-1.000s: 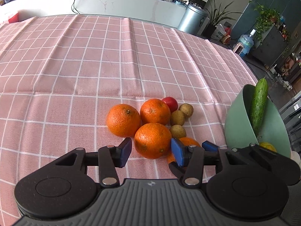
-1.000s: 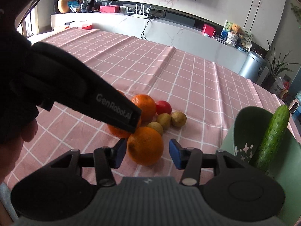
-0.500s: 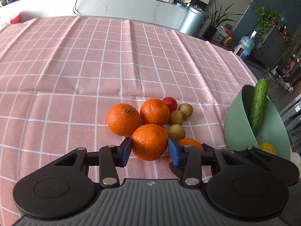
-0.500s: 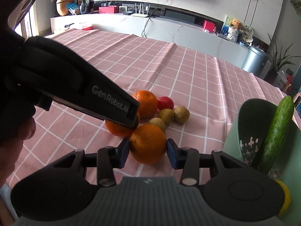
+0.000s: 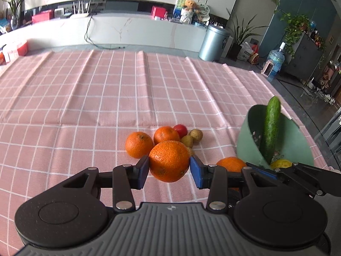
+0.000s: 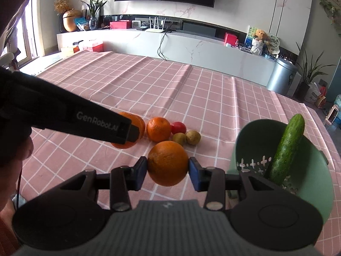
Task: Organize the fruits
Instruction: 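Grasp an orange with the left gripper while the right gripper grasps another orange, then carry both oranges over the colander and lower them in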
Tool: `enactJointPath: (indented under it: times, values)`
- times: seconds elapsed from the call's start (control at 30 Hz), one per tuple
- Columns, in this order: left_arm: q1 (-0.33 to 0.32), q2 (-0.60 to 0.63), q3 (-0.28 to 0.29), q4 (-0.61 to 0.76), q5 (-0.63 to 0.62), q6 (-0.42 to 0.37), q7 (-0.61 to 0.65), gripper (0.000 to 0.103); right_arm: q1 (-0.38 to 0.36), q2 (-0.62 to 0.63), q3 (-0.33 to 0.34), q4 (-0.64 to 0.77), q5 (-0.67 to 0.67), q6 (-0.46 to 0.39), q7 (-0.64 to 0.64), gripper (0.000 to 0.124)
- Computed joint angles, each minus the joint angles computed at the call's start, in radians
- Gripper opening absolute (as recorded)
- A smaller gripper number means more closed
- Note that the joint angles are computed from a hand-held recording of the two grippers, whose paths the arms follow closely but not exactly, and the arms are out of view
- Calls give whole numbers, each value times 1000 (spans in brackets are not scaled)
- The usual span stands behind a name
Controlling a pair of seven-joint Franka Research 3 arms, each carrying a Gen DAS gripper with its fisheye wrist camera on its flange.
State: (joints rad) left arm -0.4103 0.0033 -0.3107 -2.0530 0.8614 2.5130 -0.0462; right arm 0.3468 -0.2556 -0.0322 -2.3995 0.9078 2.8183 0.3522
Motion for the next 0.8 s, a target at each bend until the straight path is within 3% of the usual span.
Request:
enactJointPath:
  times: [0.2, 0.43, 0.8]
  values:
    - [-25, 26, -14, 75, 42, -14, 15, 47, -32, -69, -29, -22, -8, 9, 24, 39]
    - [-80, 153, 1, 245, 52, -13, 126, 47, -107, -67, -57, -1, -102, 34, 141, 39]
    - [-189, 391, 62, 571, -118, -148, 430, 47, -213, 52, -73, 119, -242, -28, 289, 39]
